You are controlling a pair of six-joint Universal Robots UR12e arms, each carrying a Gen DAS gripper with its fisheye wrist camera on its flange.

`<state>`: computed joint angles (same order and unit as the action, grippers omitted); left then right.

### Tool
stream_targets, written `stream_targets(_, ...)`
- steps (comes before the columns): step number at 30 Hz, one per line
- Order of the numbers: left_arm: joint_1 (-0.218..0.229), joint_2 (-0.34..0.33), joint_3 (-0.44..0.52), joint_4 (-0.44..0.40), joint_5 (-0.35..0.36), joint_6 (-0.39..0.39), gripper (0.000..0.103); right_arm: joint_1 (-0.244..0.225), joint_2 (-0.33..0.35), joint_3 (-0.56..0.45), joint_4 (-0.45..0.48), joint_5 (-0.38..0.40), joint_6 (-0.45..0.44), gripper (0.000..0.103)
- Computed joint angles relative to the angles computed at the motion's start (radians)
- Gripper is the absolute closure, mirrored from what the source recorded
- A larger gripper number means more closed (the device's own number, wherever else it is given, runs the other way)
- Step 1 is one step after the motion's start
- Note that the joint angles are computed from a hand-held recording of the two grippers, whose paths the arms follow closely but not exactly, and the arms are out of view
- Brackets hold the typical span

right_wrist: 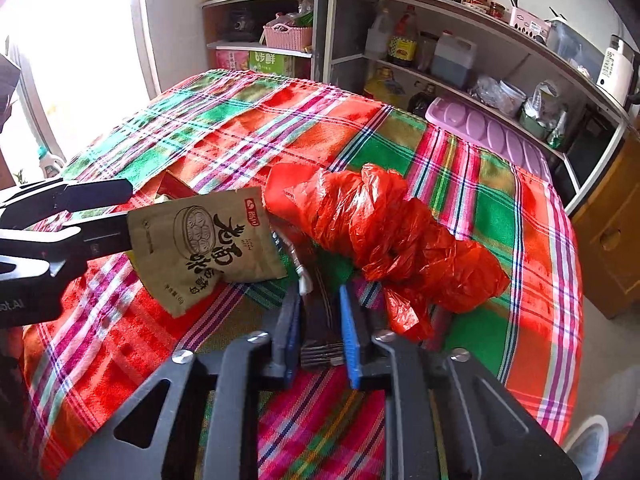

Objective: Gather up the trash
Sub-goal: 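Grasp the yellow snack packet with the left tool while the right tool grasps the brown wrapper, then carry the yellow packet and brown wrapper with both tools over the white bin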

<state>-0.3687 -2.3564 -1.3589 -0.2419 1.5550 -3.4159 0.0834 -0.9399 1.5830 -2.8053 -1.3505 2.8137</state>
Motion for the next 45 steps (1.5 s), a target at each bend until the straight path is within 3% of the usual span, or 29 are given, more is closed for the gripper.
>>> stream_targets(6, -0.007, -0.011, 0.022, -0.032, 0.016, 0.006, 0.042, -0.008, -0.006, 0.01, -0.004, 0.012, 0.039, 0.09)
stream_targets(17, -0.002, -0.006, 0.002, 0.013, 0.048, -0.048, 0.042, -0.018, -0.017, 0.031, -0.024, 0.037, 0.063, 0.09)
stream_targets(28, -0.01, -0.028, 0.047, -0.058, 0.051, -0.032, 0.042, -0.022, -0.019, 0.039, -0.038, 0.054, 0.074, 0.09)
stream_targets(30, -0.012, -0.028, 0.046, -0.051, 0.059, -0.03, 0.045, -0.023, -0.02, 0.041, -0.041, 0.058, 0.076, 0.09)
stream_targets(35, -0.012, -0.03, 0.051, -0.046, 0.033, -0.018, 0.07, -0.024, -0.023, 0.045, -0.047, 0.063, 0.08, 0.09)
stream_targets(45, -0.02, -0.014, 0.027, -0.013, 0.056, 0.014, 0.074, -0.03, -0.037, 0.065, -0.068, 0.079, 0.094, 0.09)
